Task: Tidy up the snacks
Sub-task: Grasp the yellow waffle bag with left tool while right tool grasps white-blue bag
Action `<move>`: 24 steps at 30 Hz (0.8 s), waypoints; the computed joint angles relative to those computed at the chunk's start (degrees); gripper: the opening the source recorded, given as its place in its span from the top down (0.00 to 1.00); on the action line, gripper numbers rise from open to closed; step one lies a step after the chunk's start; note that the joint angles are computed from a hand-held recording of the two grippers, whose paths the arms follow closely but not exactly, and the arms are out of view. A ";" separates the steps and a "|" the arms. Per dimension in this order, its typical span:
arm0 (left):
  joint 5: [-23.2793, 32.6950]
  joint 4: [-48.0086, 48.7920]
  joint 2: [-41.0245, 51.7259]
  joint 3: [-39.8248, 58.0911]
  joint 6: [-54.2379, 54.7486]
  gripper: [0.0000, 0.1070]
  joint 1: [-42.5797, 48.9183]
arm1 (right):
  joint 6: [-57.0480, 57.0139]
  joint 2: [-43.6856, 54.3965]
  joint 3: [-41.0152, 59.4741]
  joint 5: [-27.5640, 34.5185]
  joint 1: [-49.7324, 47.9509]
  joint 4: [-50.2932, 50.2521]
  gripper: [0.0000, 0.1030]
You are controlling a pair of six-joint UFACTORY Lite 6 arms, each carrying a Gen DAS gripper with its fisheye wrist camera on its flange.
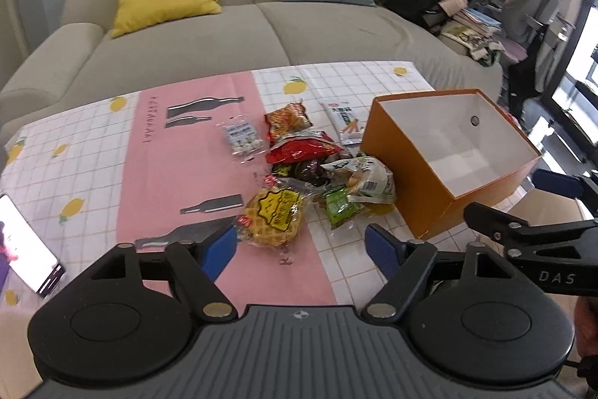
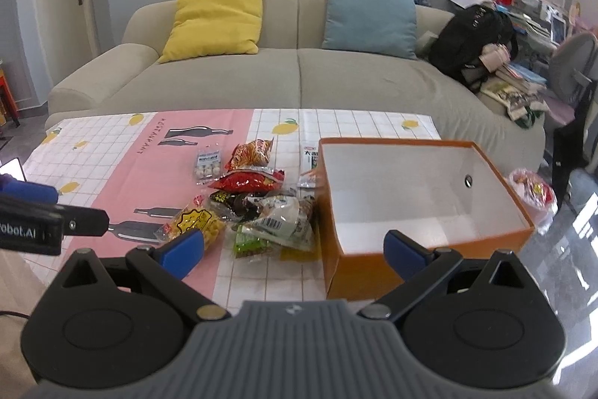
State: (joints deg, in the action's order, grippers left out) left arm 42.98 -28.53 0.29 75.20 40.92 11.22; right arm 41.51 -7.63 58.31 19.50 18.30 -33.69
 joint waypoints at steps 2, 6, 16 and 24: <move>0.26 -0.03 3.48 3.11 0.86 0.16 -0.64 | -2.35 2.78 1.21 -2.38 -1.38 1.26 0.07; 0.43 0.70 11.08 9.65 2.23 0.16 -2.04 | -10.42 10.77 6.78 -4.83 -3.34 6.83 0.21; -2.81 3.75 29.62 21.76 4.70 0.16 -3.97 | -11.44 35.49 26.77 -6.83 -2.71 5.98 0.39; -8.20 4.53 39.47 25.64 7.70 0.16 -5.76 | -2.57 46.93 35.23 -6.46 -2.61 -2.02 0.43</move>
